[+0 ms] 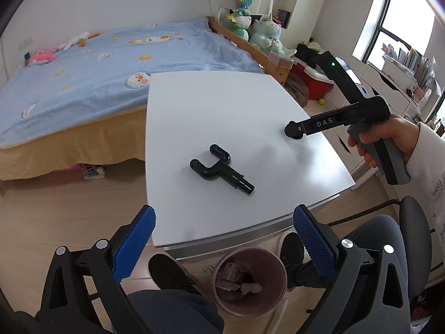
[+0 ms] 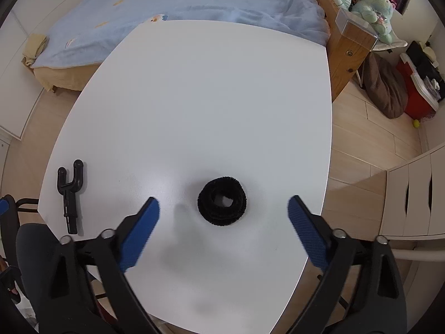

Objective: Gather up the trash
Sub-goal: 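Reach the open right tool down over the black scrunchie, then close the right tool on the black scrunchie and lift it, then reach the left tool to the black handle piece while the right tool holds the scrunchie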

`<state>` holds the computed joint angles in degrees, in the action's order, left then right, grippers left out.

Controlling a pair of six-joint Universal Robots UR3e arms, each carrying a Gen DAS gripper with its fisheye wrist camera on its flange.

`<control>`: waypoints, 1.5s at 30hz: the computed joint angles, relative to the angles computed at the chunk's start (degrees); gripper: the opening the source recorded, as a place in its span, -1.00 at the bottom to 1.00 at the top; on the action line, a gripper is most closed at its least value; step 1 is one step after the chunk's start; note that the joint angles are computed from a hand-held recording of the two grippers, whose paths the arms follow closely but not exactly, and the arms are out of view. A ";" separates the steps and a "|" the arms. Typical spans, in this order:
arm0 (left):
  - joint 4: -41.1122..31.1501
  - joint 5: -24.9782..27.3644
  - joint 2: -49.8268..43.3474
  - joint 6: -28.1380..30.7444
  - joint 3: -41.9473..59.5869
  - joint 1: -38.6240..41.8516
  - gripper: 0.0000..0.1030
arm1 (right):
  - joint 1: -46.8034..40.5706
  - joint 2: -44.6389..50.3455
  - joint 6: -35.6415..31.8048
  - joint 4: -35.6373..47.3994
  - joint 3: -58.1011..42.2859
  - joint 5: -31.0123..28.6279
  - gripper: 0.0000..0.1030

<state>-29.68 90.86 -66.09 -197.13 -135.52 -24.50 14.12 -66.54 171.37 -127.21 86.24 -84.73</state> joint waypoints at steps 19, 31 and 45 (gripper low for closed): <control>0.88 -0.51 -1.22 -0.59 0.05 0.01 0.85 | -0.07 0.09 -1.51 -2.82 2.10 -0.39 -0.19; 0.98 -0.11 -4.69 -3.41 2.63 -0.57 0.85 | -0.20 -4.61 -0.75 -5.10 6.31 0.29 -0.41; -3.19 7.10 -18.90 -16.98 14.29 -3.03 0.85 | -1.09 -13.20 -1.08 -5.22 11.99 2.61 -0.41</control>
<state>-32.88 97.96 -84.99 -214.12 -121.23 -27.53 13.03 -79.74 170.29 -132.43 98.23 -82.11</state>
